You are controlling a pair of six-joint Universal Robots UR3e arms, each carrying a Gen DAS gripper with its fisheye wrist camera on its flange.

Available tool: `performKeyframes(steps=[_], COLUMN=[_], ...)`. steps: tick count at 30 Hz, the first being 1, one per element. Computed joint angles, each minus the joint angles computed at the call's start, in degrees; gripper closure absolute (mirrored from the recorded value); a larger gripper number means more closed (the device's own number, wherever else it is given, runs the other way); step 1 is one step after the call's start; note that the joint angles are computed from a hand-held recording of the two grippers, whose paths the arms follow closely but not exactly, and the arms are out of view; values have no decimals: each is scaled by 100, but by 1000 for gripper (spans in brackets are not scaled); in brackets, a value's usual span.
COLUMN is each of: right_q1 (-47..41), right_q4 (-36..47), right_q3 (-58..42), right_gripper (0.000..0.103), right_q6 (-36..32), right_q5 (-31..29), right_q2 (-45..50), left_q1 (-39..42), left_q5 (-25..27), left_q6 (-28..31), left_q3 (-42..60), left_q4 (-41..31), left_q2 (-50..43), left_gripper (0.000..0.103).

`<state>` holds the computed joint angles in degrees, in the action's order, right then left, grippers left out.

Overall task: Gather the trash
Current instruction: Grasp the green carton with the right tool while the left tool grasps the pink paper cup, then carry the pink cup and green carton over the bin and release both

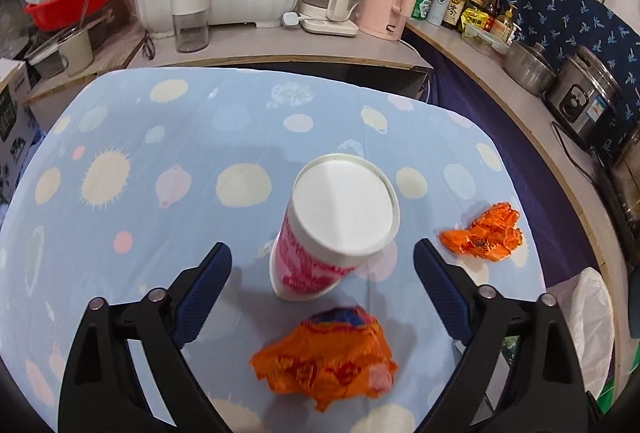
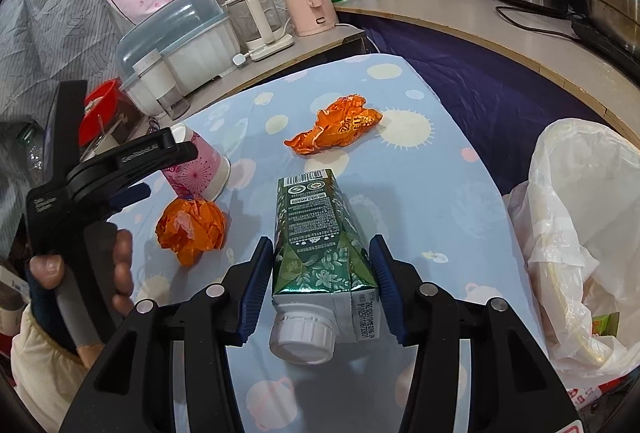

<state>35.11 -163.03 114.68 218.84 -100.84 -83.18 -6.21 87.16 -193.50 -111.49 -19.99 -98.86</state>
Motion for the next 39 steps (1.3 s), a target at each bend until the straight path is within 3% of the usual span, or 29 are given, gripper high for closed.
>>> performKeyframes(steps=[3, 5, 12, 25, 32, 39], right_q1=[-27, -40, -31, 335, 460, 152], right_q4=[-33, -56, -80, 298, 697, 1644], right_q3=[9, 7, 85, 452, 963, 1686], right_gripper=[55, 55, 55, 56, 56, 56], right_q6=[-9, -4, 25, 204, 416, 640], right_q5=[48, 67, 38, -601, -1059, -1381], right_q2=[17, 27, -119, -1313, -2431, -4180], left_q1=[24, 35, 14, -638, -1509, -2599], left_q5=[-129, -171, -165, -160, 91, 417], left_q6=[163, 217, 215, -91, -361, -688], left_q3=[203, 256, -42, -92, 143, 828], left_q4=[-108, -173, -64, -1089, -1381, -1466], left_q2=[-227, -280, 146, 1624, 1847, 1270], left_gripper=[49, 59, 61, 61, 61, 61])
